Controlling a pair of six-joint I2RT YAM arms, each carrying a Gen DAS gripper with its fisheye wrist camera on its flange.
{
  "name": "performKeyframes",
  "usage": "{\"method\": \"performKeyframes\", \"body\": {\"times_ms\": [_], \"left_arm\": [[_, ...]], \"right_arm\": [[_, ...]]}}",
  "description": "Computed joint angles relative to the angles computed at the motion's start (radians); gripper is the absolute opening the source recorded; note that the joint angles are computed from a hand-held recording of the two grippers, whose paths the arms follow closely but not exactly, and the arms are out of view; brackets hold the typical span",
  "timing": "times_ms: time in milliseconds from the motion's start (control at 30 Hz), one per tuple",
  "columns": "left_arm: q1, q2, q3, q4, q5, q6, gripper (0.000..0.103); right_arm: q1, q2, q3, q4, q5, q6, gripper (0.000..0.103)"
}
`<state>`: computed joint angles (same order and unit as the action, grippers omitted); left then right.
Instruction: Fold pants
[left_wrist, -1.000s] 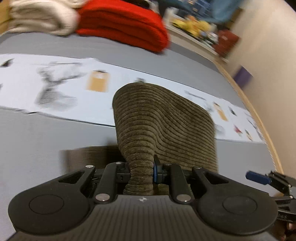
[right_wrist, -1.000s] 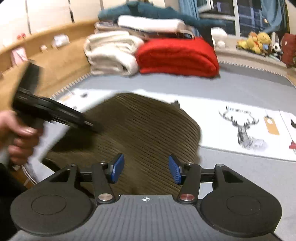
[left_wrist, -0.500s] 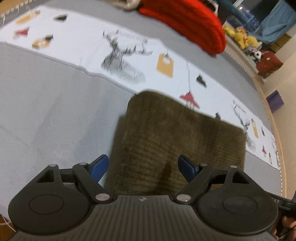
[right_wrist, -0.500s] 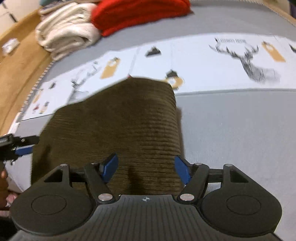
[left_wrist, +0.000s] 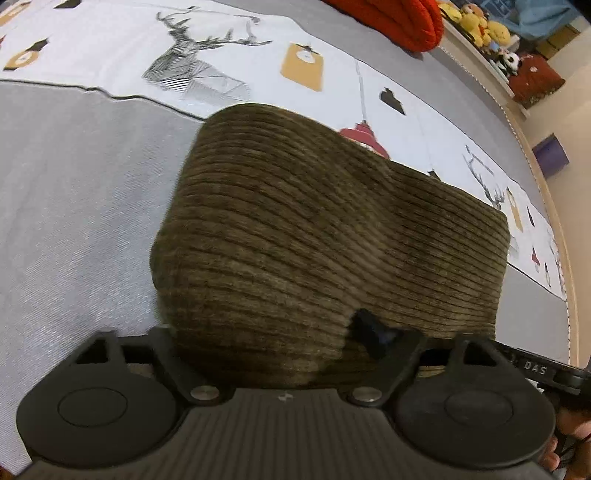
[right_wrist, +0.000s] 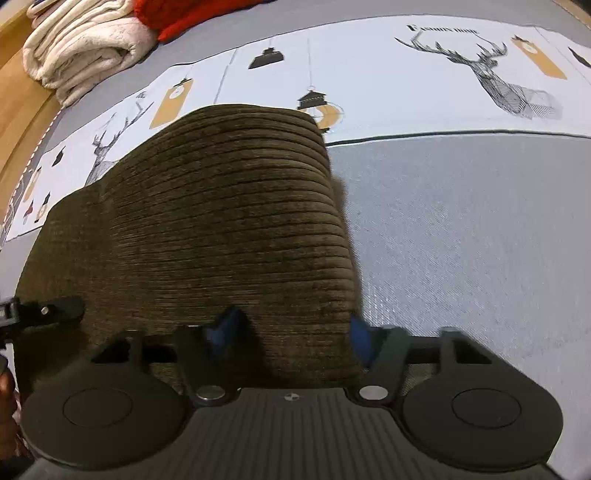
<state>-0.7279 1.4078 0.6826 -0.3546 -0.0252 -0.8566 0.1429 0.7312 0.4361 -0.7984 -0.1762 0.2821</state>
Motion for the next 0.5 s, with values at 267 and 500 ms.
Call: {"method": "performKeyframes", "body": {"times_ms": [267, 500], "left_arm": [[-0.046, 0.116, 0.12, 0.028, -0.001, -0.017, 0.064], [-0.184, 0.397, 0.412, 0.047, 0.014, 0.002, 0.063]], "right_arm": [[-0.29, -0.013, 0.081, -0.097, -0.123, -0.248, 0.016], [-0.826, 0.172, 0.182, -0.176, -0.181, -0.625, 0.016]]}}
